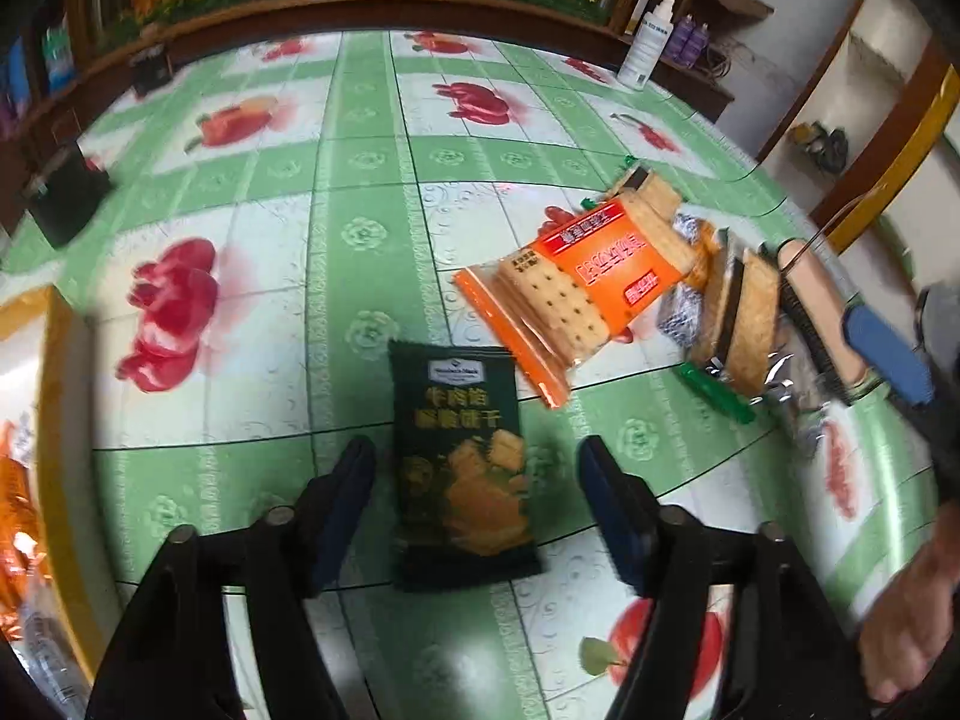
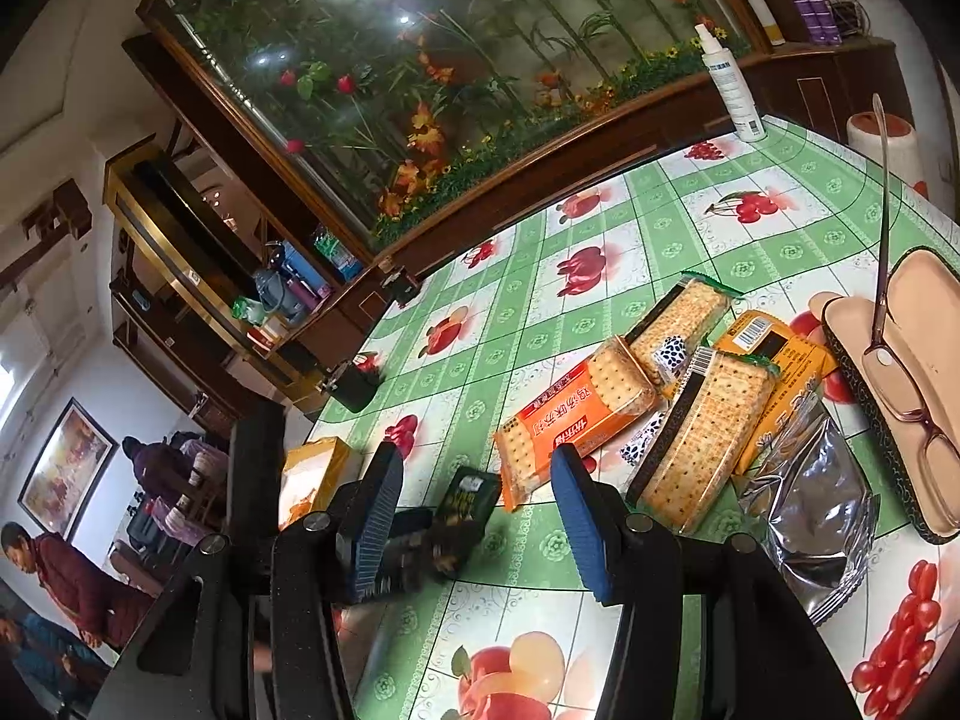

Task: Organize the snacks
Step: 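Move the left tool to the pile and grasp the dark green cracker bag, then grasp the orange soda-cracker pack with the right tool while the left tool holds the green bag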

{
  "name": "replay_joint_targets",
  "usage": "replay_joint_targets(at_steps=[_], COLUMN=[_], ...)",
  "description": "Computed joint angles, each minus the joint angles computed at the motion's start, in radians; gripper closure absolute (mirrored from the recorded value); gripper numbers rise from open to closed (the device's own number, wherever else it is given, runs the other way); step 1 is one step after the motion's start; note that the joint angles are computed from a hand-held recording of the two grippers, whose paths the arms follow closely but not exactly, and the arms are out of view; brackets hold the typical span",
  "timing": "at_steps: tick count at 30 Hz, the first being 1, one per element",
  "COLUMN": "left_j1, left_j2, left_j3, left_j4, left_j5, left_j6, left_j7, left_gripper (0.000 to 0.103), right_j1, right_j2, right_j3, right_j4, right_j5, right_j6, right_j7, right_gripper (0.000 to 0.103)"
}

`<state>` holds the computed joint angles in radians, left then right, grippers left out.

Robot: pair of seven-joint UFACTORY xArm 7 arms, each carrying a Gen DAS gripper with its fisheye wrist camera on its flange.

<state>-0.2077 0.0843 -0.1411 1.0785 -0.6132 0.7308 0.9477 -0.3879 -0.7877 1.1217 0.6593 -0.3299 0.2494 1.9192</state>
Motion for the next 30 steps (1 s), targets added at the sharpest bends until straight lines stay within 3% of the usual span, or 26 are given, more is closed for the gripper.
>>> replay_joint_targets(at_steps=[2, 4, 5, 7, 8, 9, 14, 21, 24, 27, 30], left_j1=[-0.022, -0.013, -0.036, -0.058, -0.047, -0.051, -0.039, 0.02, 0.026, 0.035, 0.039], left_j2=[-0.002, 0.006, -0.005, -0.024, -0.029, -0.033, -0.004, 0.003, -0.011, -0.015, -0.014], left_j3=[-0.009, -0.035, -0.022, -0.026, -0.037, -0.037, -0.024, -0.015, -0.006, 0.007, 0.014], left_j4=[-0.034, -0.046, -0.07, -0.122, -0.127, -0.132, -0.104, -0.037, -0.032, -0.02, -0.006], left_j5=[0.043, 0.085, 0.062, 0.032, -0.004, -0.013, -0.055, -0.171, -0.208, -0.231, -0.246], left_j6=[-0.118, -0.148, -0.194, -0.293, -0.295, -0.314, -0.322, -0.204, -0.176, -0.147, -0.138], left_j7=[-0.041, -0.079, -0.048, -0.004, 0.022, 0.025, 0.042, 0.049, 0.07, 0.084, 0.086], left_gripper=[0.02, 0.02, 0.021, 0.038, 0.045, 0.06, 0.06, 0.06, 0.06, 0.06, 0.06], right_j1=[-0.001, -0.002, -0.001, 0.0, 0.001, 0.001, -0.01, -0.09, -0.183, -0.294, -0.342], right_j2=[0.005, 0.01, 0.011, 0.015, 0.019, 0.022, 0.075, 0.208, 0.324, 0.443, 0.5], right_j3=[0.002, 0.003, 0.002, 0.001, 0.0, 0.001, 0.014, 0.032, 0.079, 0.148, 0.171], right_j4=[0.002, 0.002, 0.002, 0.001, 0.001, 0.001, 0.028, 0.111, 0.204, 0.253, 0.232], right_j5=[0.0, 0.0, 0.0, -0.001, -0.002, -0.004, -0.024, -0.114, -0.186, -0.258, -0.319], right_j6=[0.002, 0.008, 0.014, 0.023, 0.027, 0.031, 0.104, 0.209, 0.314, 0.35, 0.268], right_j7=[0.001, 0.001, 0.002, 0.006, 0.007, 0.009, 0.002, -0.03, -0.084, -0.081, 0.002], right_gripper=[0.047, 0.047, 0.047, 0.047, 0.047, 0.047, 0.047, 0.048, 0.048, 0.048, 0.047])
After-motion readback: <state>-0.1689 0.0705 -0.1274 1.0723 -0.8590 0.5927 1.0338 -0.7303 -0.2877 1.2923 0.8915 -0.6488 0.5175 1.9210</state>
